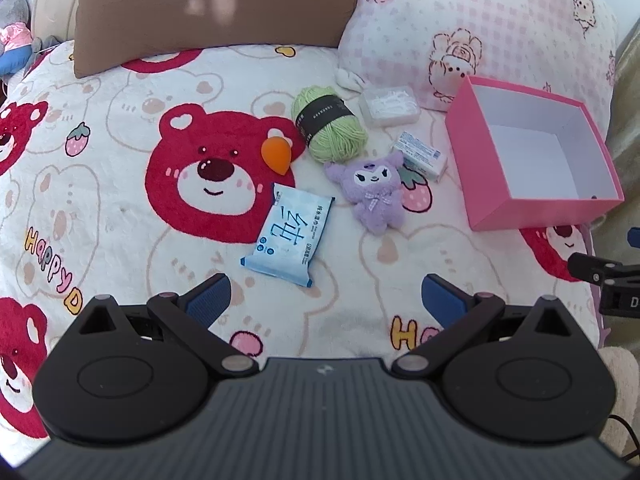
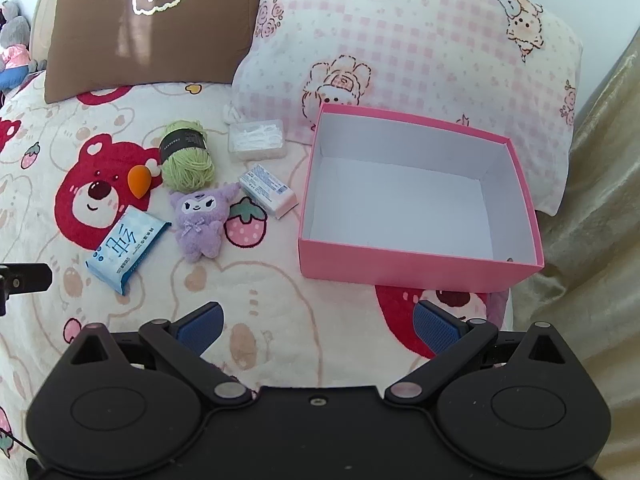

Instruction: Organize objects

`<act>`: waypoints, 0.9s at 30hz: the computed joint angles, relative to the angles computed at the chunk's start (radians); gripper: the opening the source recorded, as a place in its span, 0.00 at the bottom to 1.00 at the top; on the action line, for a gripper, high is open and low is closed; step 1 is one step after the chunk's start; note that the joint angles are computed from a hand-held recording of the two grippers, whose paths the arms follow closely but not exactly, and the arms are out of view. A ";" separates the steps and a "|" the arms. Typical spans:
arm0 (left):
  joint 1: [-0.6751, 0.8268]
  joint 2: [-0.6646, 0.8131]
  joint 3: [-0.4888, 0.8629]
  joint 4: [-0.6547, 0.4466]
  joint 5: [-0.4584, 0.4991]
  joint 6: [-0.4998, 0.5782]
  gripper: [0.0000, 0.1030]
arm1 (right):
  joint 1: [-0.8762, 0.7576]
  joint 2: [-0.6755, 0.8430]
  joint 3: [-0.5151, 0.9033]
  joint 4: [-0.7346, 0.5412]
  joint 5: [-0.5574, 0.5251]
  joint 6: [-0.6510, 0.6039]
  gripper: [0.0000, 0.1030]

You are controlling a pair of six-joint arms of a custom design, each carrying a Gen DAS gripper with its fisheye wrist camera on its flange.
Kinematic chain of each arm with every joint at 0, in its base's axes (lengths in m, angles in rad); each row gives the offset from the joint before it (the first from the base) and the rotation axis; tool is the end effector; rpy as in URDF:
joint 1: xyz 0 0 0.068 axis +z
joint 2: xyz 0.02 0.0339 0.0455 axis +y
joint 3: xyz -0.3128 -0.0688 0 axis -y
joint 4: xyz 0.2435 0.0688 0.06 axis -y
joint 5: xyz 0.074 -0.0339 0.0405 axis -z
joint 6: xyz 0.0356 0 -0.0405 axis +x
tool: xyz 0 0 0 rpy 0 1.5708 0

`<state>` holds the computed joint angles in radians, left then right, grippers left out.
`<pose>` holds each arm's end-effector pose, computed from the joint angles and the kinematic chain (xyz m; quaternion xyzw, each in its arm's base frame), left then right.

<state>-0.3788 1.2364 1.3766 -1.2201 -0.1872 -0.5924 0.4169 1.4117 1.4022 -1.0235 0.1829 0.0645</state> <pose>0.1896 -0.0683 0.4063 -0.1255 0.9579 -0.0327 0.2563 0.2498 0.1035 0.3864 -0.1444 0.9494 -0.0224 0.2779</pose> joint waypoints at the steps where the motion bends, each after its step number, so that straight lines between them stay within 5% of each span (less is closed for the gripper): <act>1: 0.003 0.002 0.002 -0.002 0.010 0.002 1.00 | 0.002 0.000 0.000 -0.001 0.003 0.003 0.99; 17: 0.017 -0.011 0.043 -0.065 0.033 0.039 1.00 | 0.020 -0.017 -0.012 -0.010 0.009 0.023 0.99; 27: 0.051 -0.015 -0.010 0.001 0.096 0.061 0.99 | 0.029 -0.015 -0.014 0.016 0.008 0.029 0.99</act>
<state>-0.3277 1.2211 1.3663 -1.2189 -0.0911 -0.5318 0.4462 1.3965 1.3885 -1.0073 0.1908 0.0939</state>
